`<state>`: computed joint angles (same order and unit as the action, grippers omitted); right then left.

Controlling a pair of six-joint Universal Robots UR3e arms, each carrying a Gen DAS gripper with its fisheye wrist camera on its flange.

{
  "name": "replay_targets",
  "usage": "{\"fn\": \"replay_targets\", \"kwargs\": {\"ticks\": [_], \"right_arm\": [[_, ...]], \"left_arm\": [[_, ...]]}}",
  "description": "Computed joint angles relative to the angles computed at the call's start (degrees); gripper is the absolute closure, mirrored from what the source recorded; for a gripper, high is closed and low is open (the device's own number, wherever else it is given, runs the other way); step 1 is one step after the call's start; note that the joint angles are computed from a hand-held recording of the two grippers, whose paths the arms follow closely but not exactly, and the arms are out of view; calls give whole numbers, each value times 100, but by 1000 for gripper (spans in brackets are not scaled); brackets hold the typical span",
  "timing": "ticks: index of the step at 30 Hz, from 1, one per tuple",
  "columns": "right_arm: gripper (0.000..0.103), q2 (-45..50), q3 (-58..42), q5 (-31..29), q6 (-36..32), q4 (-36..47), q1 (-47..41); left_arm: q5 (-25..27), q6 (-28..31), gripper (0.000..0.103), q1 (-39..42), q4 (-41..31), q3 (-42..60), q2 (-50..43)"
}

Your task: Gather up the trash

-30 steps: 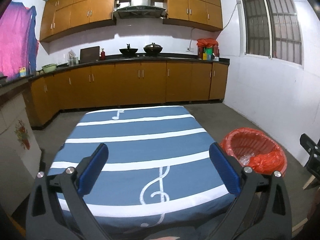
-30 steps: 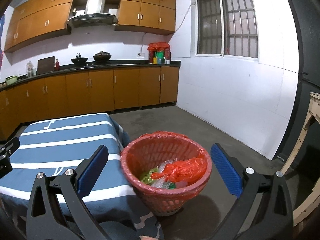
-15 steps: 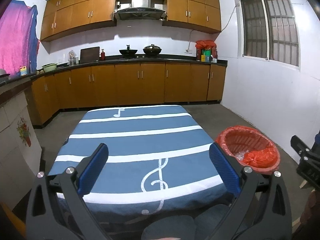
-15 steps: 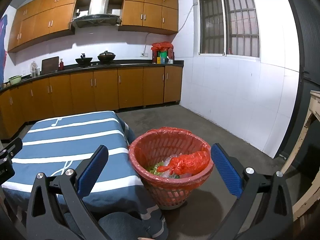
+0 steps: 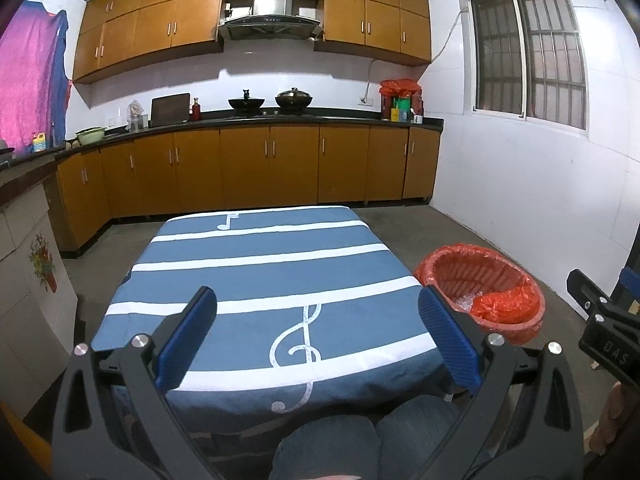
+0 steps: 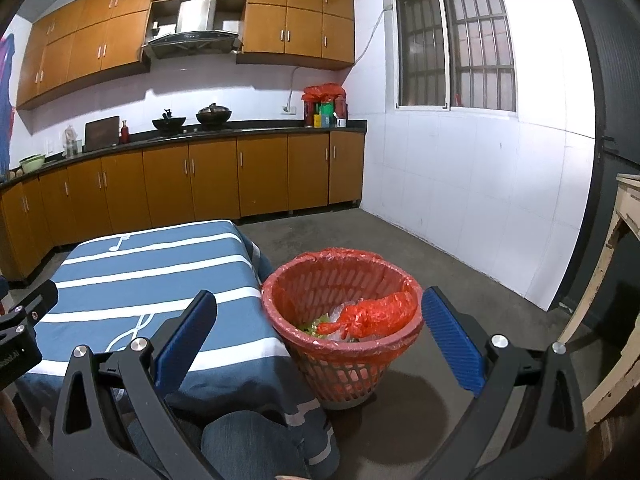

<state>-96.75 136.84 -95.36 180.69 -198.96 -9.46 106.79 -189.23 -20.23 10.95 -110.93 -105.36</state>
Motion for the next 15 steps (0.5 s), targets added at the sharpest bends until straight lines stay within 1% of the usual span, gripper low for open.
{"fn": "replay_targets", "kwargs": {"ticks": [15], "right_arm": [[2, -28, 59, -10, 41, 102, 7]], "left_arm": [[-137, -72, 4, 57, -126, 16, -37]]}}
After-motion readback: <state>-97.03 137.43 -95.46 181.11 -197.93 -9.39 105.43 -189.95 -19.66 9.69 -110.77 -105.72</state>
